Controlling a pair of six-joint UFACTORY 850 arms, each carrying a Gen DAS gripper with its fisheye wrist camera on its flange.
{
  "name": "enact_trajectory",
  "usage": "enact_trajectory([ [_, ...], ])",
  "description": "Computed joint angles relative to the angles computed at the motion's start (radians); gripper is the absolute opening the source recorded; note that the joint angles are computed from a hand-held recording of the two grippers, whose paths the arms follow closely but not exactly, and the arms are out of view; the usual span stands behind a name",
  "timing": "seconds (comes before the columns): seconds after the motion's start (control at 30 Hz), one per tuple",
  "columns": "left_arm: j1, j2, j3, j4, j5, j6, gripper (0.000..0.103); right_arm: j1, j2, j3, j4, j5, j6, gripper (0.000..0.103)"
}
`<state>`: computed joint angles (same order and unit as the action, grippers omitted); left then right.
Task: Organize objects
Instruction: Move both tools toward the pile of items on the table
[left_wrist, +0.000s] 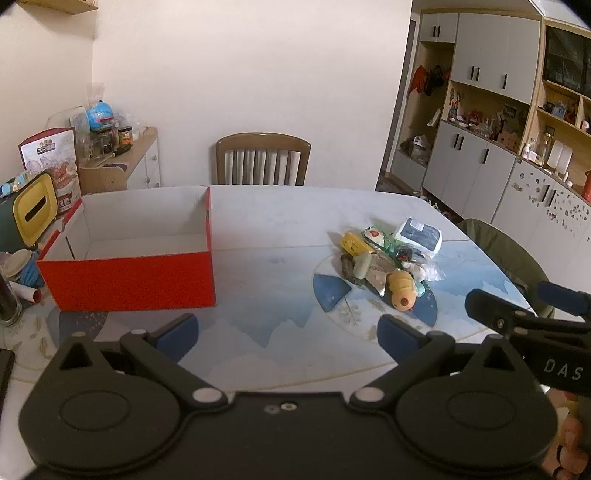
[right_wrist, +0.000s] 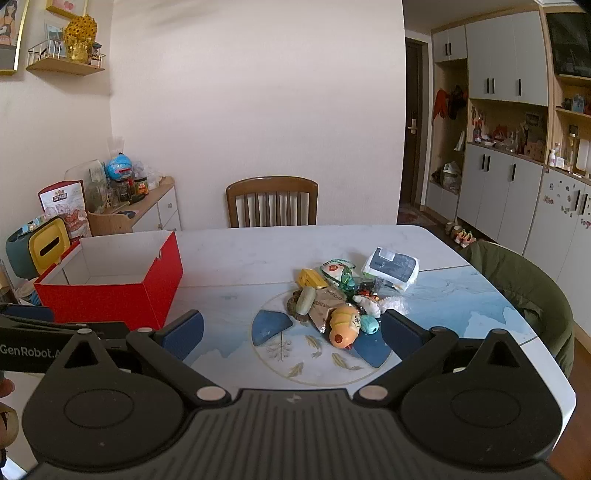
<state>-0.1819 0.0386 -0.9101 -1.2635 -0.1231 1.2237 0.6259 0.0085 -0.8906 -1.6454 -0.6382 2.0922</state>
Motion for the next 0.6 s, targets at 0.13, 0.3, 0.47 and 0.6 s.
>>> enact_trajectory([
  [0.13,0.001,-0.001,-0.003,-0.014,0.003,0.016,0.103,0.000,-0.003,-0.004,0.000,-0.002,-0.003,0.103],
  [0.3,0.006,-0.003,-0.009,-0.041,-0.001,0.045,0.103,0.002,-0.006,-0.011,0.002,-0.008,-0.009,0.103],
  [0.47,0.006,0.000,-0.010,-0.063,0.001,0.071,0.103,0.004,-0.002,-0.011,0.004,-0.015,-0.013,0.103],
  [0.6,0.003,0.003,-0.009,-0.093,0.007,0.102,0.103,0.004,0.001,-0.011,0.004,-0.016,-0.014,0.103],
])
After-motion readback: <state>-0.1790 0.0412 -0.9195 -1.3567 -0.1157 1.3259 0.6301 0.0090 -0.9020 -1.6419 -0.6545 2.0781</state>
